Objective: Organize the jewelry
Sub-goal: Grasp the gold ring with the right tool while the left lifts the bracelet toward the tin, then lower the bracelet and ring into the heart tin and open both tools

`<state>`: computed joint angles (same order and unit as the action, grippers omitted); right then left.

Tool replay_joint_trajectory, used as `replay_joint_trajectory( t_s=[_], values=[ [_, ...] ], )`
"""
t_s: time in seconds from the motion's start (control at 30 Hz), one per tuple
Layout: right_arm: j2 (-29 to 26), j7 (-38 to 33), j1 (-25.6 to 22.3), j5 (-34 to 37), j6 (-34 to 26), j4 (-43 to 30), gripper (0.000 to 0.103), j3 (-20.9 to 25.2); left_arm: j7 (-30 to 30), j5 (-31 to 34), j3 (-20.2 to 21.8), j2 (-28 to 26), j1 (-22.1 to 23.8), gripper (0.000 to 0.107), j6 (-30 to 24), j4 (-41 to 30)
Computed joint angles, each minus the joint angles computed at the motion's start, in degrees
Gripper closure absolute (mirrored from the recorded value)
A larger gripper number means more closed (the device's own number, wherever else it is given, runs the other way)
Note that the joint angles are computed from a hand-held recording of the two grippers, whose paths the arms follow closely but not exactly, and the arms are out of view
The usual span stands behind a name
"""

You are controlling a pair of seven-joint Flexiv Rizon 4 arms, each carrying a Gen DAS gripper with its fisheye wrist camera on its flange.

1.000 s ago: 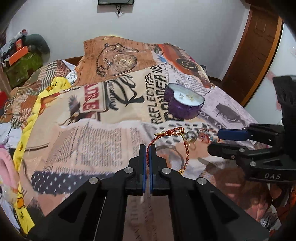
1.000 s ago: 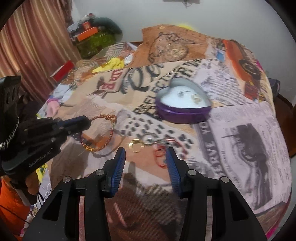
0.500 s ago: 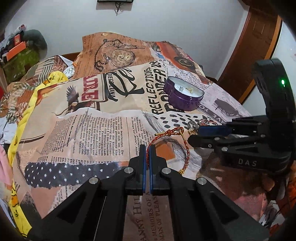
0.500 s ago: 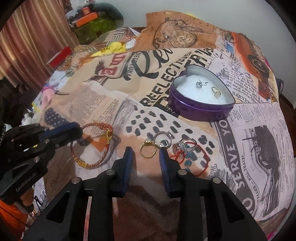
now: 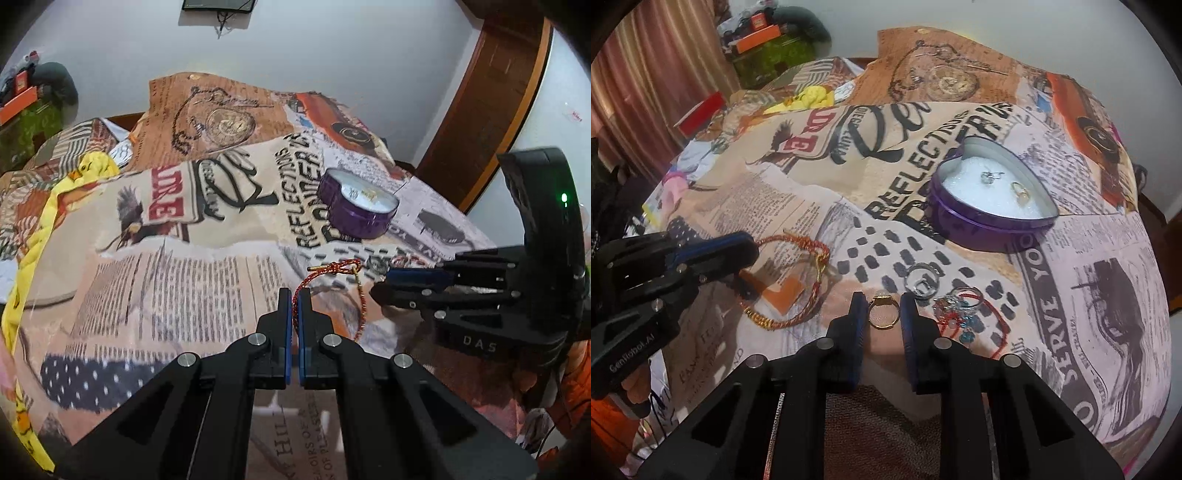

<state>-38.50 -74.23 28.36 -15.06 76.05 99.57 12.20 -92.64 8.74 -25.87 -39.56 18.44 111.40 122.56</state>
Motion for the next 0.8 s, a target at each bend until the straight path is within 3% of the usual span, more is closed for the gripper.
replay_joint_trajectory(
  t_s=[0.33,0.6,0.8],
  values=[
    [3.5,14.4,6.1,-4.4,5.7,4.3,0.086,-11.1,5.1,2.9,-8.9,-3.2,6.8,0.106,-3.1,-5.4],
    [4.2,22.6,7.4,-9.7,10.3,4.5,0.086,-17.6,9.9,-1.5,-10.4,-4.3,4.3,0.106,-7.1,-11.0],
    [2.5,20.2,3.3,-10.6,11.0,1.7,0.086,-14.8,11.8,-7.5,-8.8,-6.2,-0.3,0.106,-10.0,-16.4]
  ],
)
